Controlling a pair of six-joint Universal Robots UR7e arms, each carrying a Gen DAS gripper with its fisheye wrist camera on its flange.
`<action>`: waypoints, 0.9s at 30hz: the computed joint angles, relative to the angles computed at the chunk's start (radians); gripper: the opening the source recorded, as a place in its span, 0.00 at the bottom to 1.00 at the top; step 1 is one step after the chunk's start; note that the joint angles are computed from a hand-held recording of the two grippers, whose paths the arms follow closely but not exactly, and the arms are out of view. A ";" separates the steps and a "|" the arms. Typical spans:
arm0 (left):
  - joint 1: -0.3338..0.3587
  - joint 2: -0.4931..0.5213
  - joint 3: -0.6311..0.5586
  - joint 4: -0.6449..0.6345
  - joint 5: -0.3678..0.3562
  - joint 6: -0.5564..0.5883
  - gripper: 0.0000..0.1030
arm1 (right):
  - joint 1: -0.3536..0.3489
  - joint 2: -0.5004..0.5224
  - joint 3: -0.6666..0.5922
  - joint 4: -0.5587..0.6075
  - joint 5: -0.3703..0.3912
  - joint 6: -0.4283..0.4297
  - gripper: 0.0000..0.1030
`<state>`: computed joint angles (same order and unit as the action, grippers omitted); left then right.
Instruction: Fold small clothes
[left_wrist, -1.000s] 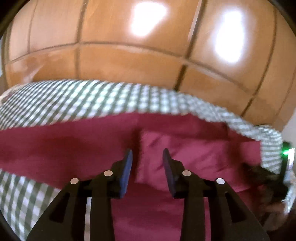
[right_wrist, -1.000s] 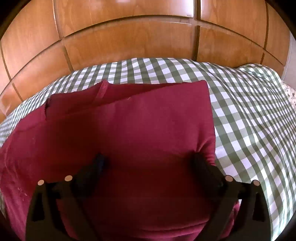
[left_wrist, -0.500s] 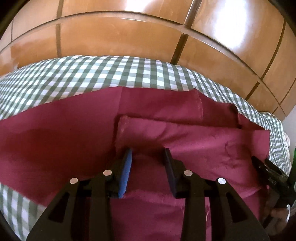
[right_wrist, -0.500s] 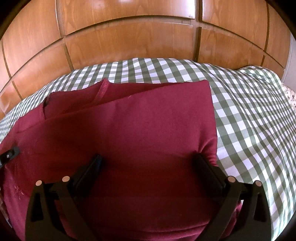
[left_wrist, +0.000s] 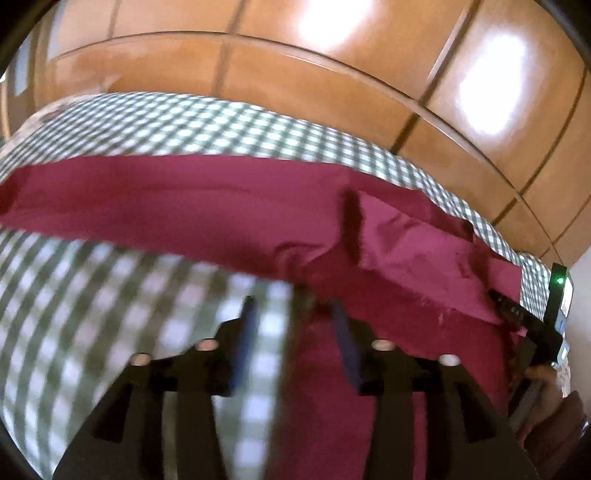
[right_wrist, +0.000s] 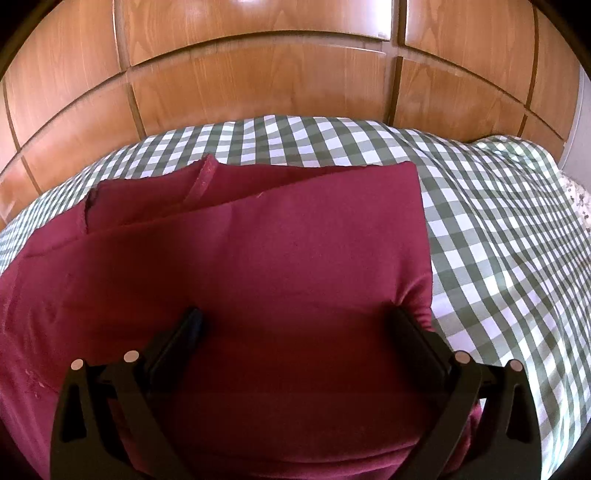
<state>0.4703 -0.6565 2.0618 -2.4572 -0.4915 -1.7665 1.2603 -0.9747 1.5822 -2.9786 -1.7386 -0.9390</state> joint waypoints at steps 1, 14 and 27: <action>-0.013 -0.016 0.015 0.052 0.000 -0.062 0.57 | 0.002 0.001 0.004 -0.012 -0.005 -0.006 0.98; -0.193 -0.421 0.362 0.531 -0.104 -0.877 0.67 | -0.003 -0.167 0.184 0.021 0.063 -0.003 0.98; -0.201 -0.891 0.546 0.938 -0.181 -1.263 0.45 | -0.020 -0.194 0.327 -0.004 0.052 -0.140 0.98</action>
<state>0.2690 -1.5479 2.6077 -1.5192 -0.6722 -3.0299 1.2404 -1.1683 1.9093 -2.9825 -1.6867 -1.0789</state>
